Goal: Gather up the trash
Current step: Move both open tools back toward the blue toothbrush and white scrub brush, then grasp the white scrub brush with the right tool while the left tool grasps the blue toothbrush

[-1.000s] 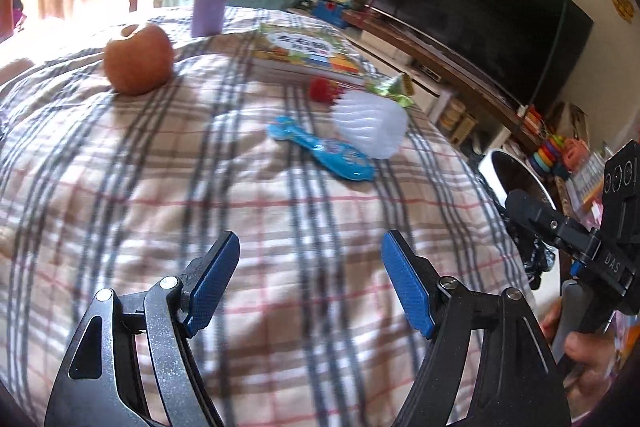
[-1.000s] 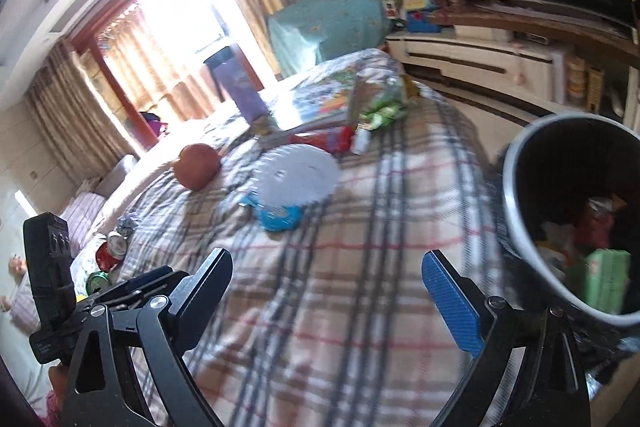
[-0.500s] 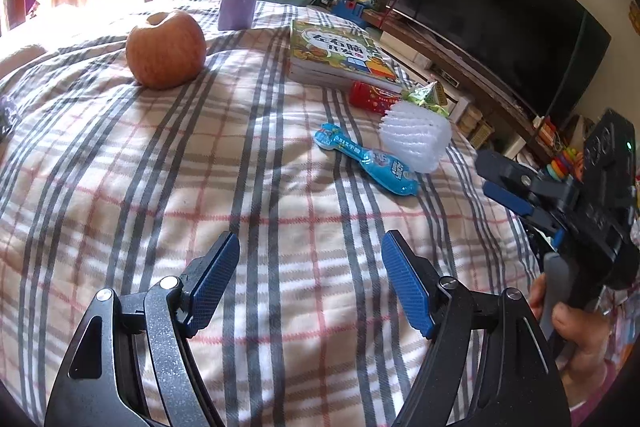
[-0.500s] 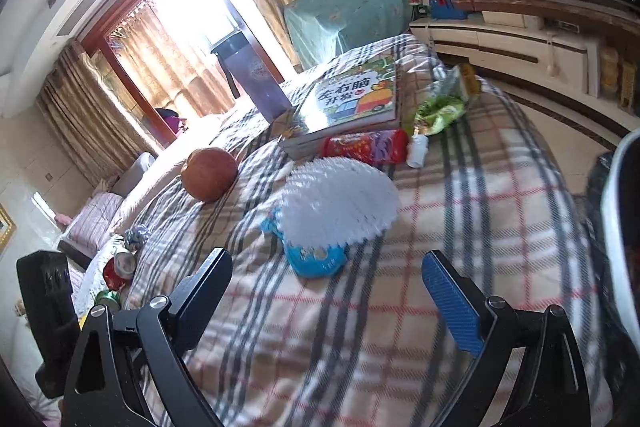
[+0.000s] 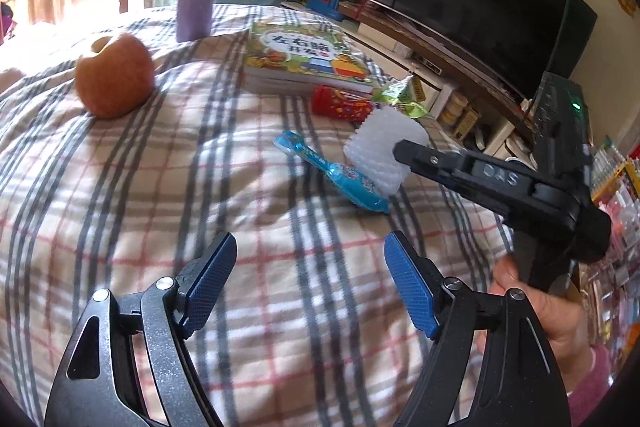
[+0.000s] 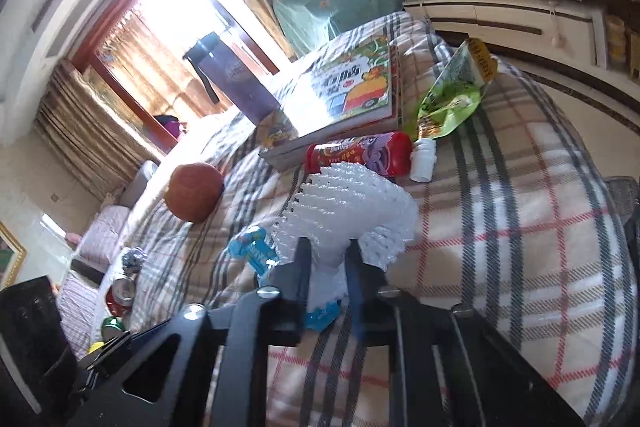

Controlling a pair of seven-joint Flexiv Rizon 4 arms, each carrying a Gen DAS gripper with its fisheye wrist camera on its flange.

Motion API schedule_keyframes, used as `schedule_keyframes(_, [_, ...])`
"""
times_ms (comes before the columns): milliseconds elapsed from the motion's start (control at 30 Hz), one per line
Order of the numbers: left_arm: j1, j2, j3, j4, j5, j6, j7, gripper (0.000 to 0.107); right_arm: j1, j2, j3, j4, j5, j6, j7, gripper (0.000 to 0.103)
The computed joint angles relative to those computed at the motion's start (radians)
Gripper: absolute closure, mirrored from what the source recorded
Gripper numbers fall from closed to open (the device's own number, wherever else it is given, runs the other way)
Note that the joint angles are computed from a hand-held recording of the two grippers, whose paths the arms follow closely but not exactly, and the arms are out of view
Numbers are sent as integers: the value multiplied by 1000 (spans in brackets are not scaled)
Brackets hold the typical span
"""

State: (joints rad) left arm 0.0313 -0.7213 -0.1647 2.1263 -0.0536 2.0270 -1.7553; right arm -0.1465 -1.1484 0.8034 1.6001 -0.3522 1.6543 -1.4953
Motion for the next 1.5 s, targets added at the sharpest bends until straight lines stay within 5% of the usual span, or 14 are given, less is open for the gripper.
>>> schedule_keyframes(367, [-101,-82,44,-180,-134,-155,26,26,-106,124,-65,238,-70,183,45,92])
schedule_keyframes(500, [-181,-119,114,-246,-189,-197,33,27,-90,177,-135,310,-87,259,73,92])
schedule_keyframes(567, [-248,-135,181,-270,-213,-200,44,36,-91,189,-154,334,-104,285,93,92])
schedule_keyframes(600, [-256,-138,189,-274,-214,-197,53,53,-89,194,-163,342,-112,294,104,92])
schedule_keyframes(933, [-60,-107,-55,-149,-47,-63,80,57,-108,231,-235,420,-215,388,216,92])
schedule_keyframes(1500, [-178,-38,-53,-80,21,-25,115,59,-9,334,-471,559,-266,625,352,92])
